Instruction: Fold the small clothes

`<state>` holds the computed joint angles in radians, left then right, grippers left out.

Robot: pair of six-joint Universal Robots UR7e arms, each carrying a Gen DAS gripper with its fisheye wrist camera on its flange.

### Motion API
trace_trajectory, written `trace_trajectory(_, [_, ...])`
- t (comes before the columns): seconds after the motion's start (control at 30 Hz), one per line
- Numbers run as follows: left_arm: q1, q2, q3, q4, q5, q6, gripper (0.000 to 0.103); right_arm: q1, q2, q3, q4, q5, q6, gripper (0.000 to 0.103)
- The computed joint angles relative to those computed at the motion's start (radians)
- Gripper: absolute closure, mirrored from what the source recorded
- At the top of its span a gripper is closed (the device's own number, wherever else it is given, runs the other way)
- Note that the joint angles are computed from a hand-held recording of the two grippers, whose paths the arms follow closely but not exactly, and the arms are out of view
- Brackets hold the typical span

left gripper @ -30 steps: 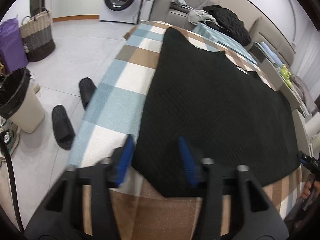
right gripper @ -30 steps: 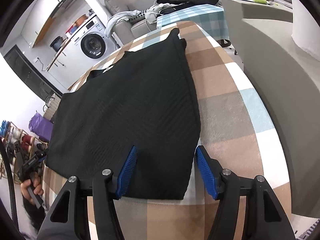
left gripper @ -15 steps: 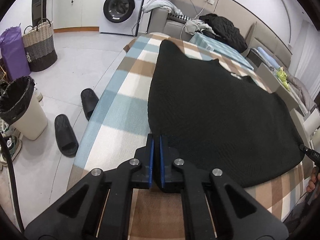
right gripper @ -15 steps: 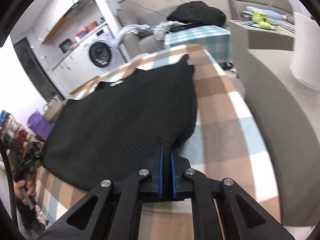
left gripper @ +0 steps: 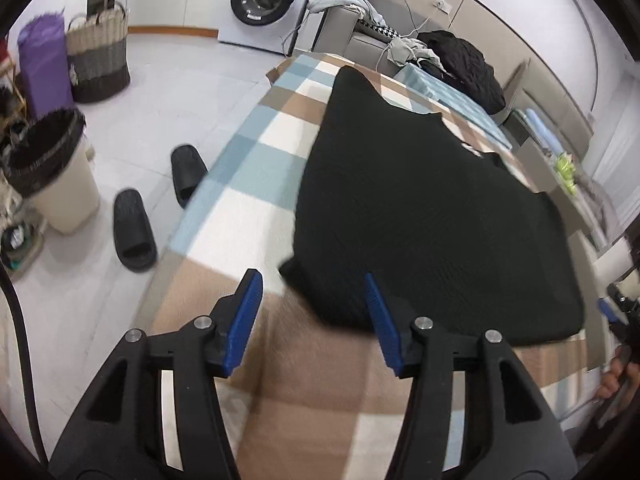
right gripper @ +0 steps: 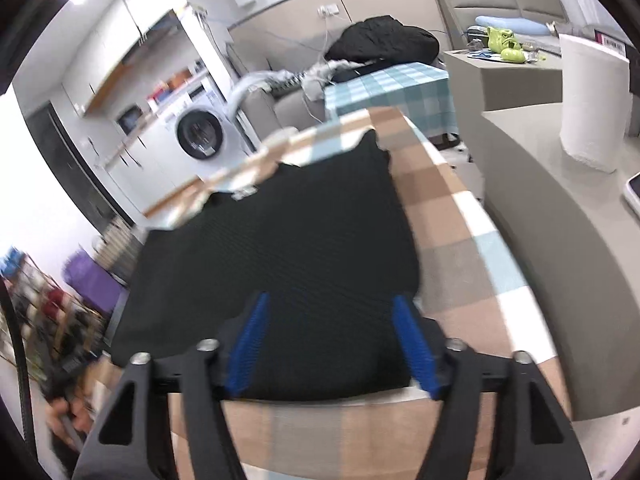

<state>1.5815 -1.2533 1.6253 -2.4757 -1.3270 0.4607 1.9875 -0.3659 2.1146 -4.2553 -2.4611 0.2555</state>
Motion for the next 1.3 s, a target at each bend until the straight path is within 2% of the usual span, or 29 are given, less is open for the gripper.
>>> trace_trajectory(0.17, [0.022,-0.036,-0.002,0.152,-0.115,-0.067,0.053,0.002,0.015,-0.041,0.048,0.063,-0.022,0.029])
trace_trajectory(0.3, [0.020,-0.022,0.014,0.150,-0.124,-0.100,0.053,-0.014,0.031,-0.072,0.082,0.111,-0.042,0.029])
trace_trajectory(0.4, [0.002,-0.010,0.049,0.051,-0.106,-0.114,0.051,-0.023,0.042,-0.097,0.096,0.139,-0.055,0.029])
trace_trajectory(0.53, [-0.015,0.028,0.058,-0.068,-0.087,-0.188,0.051,-0.022,0.060,-0.133,0.116,0.152,-0.078,0.029])
trace_trajectory(0.57, [-0.019,0.040,0.061,-0.108,-0.083,-0.200,0.054,-0.022,0.063,-0.145,0.133,0.146,-0.080,0.029])
trace_trajectory(0.63, [-0.032,0.064,0.067,-0.181,-0.053,-0.218,0.070,-0.029,0.069,-0.163,0.148,0.157,-0.088,0.029])
trace_trajectory(0.67, [-0.033,0.076,0.060,-0.192,-0.052,-0.218,0.076,-0.032,0.070,-0.166,0.153,0.160,-0.090,0.029])
trace_trajectory(0.7, [-0.037,0.082,0.060,-0.211,-0.047,-0.216,0.089,-0.034,0.073,-0.170,0.154,0.160,-0.094,0.029])
trace_trajectory(0.73, [-0.040,0.086,0.060,-0.221,-0.051,-0.207,0.091,-0.036,0.076,-0.180,0.161,0.157,-0.096,0.029])
trace_trajectory(0.9, [-0.039,0.060,0.084,-0.259,-0.069,-0.128,0.093,-0.042,0.078,-0.175,0.178,0.158,-0.091,0.029])
trace_trajectory(1.1, [-0.030,0.048,0.089,-0.261,-0.011,-0.114,0.093,-0.057,0.074,-0.166,0.201,0.160,-0.075,0.029])
trace_trajectory(1.2, [-0.048,0.039,0.109,-0.294,0.011,-0.086,0.093,-0.064,0.075,-0.169,0.220,0.168,-0.054,0.029])
trace_trajectory(1.3, [-0.092,0.015,0.162,-0.361,0.033,-0.007,0.093,-0.059,0.079,-0.172,0.216,0.172,-0.063,0.029])
